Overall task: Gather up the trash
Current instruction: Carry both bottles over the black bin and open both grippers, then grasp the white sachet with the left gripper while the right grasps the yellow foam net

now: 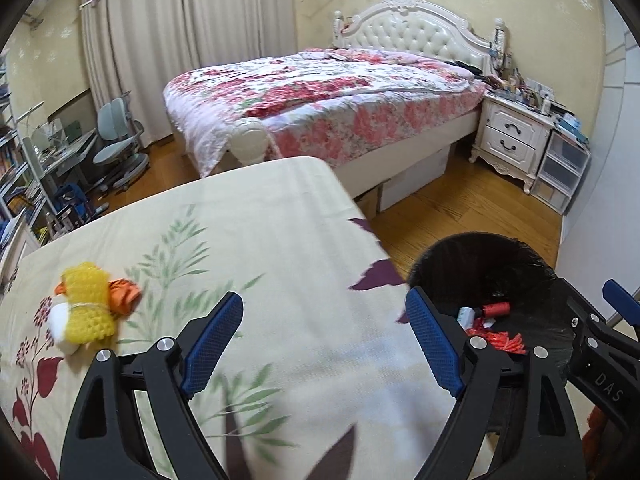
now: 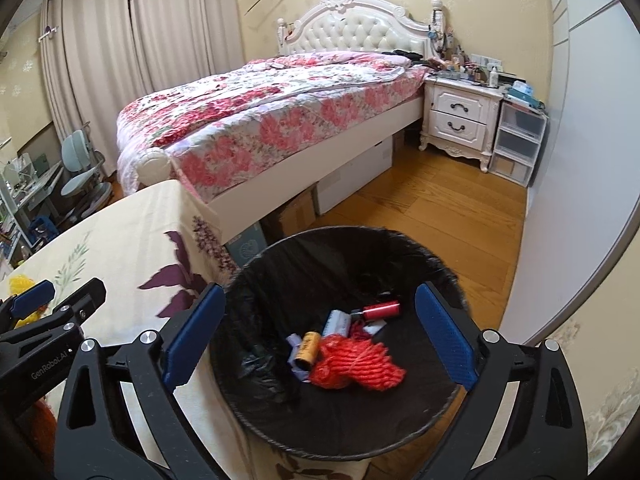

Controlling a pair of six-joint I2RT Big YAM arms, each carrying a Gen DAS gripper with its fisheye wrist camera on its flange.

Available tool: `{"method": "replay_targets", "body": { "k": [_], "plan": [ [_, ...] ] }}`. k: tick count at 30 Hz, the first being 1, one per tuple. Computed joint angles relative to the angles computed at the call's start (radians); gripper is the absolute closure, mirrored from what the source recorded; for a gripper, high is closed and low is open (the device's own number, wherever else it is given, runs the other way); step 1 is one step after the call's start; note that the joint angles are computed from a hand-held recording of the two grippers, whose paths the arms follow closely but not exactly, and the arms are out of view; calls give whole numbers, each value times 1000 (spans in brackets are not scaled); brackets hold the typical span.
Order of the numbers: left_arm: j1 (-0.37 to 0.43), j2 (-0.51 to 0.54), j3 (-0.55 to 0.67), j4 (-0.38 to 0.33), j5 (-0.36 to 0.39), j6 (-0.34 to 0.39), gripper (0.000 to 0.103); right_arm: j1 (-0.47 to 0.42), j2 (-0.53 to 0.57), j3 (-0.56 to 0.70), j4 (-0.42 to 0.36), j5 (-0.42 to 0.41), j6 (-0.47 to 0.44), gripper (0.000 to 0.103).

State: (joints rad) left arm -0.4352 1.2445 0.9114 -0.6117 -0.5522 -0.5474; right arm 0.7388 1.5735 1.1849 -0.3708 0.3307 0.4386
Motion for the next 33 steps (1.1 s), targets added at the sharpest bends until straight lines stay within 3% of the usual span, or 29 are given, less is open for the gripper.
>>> {"method": "replay_targets", "body": {
  "k": [7, 18, 24, 33],
  "plan": [
    [70, -139, -97, -60, -42, -32, 20, 78, 42, 63, -21, -31, -25, 9],
    [235, -369, -237, -165, -42, -40, 20, 201, 124, 179, -46, -67, -60, 9],
    [371, -496, -303, -200, -10, 13, 20, 271, 187, 278, -71, -80, -102, 9],
    [654, -616, -370, -192, 78, 161, 20, 353, 306, 464, -128, -110, -147, 11]
  ]
}}
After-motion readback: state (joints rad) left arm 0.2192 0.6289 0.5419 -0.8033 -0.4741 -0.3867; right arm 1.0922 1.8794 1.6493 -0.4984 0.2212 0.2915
